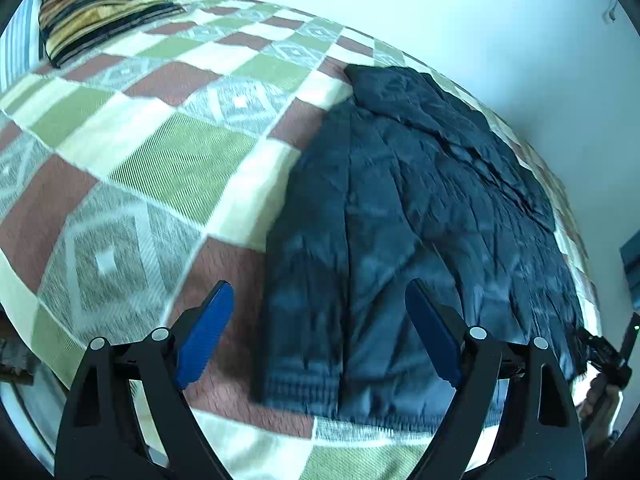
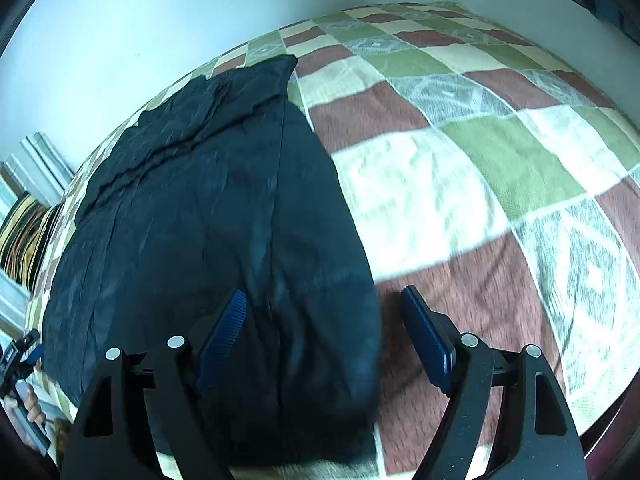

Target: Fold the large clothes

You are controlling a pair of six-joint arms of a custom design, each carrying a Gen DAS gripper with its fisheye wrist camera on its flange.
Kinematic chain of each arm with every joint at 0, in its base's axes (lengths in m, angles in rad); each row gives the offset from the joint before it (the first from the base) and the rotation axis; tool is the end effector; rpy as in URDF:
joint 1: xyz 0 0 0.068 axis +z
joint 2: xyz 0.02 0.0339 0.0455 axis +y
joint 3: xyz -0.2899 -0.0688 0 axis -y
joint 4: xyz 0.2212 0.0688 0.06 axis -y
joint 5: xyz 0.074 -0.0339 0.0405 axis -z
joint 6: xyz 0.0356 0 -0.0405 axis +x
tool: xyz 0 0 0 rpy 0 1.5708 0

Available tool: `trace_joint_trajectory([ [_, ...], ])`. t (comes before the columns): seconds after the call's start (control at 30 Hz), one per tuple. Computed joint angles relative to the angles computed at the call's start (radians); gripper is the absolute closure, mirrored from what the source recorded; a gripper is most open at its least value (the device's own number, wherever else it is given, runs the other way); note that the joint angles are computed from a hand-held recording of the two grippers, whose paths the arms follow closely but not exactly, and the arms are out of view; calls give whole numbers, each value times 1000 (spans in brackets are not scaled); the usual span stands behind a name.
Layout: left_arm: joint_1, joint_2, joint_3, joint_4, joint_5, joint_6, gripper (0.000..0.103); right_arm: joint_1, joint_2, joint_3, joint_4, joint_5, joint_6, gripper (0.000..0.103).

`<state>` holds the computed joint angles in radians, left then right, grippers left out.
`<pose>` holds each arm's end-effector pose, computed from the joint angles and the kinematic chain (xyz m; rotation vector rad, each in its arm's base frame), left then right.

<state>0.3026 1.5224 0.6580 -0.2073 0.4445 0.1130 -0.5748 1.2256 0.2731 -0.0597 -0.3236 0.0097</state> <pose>0.2394 0.0587 0.1805 -0.0946 2.5370 -0.4272 0.1372 -0.0754 0.1495 0.6113 2.4400 0.1930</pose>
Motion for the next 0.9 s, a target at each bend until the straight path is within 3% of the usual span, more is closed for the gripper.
trace_joint_trajectory([
  [0.3, 7, 42, -51, 19, 72, 14, 16, -14, -70, -73, 13, -37, -25, 23],
  [0.37, -2, 36, -58, 21, 71, 19, 21, 36, -88, -85, 15, -19, -9, 25],
  [0.43, -5, 26, -68, 23, 63, 29, 29, 60, -94, -92, 15, -13, -5, 44],
  [0.67, 24, 38, -59, -7, 124, 63, 59, -3, -86, -88, -20, -101, -12, 68],
  [0.83, 33, 25, -60, -9, 135, 65, 86, -28, -108, -92, -44, -145, -15, 84],
  [0.9, 51, 21, -57, -18, 165, 67, 90, -31, -124, -90, -60, -158, -12, 87],
])
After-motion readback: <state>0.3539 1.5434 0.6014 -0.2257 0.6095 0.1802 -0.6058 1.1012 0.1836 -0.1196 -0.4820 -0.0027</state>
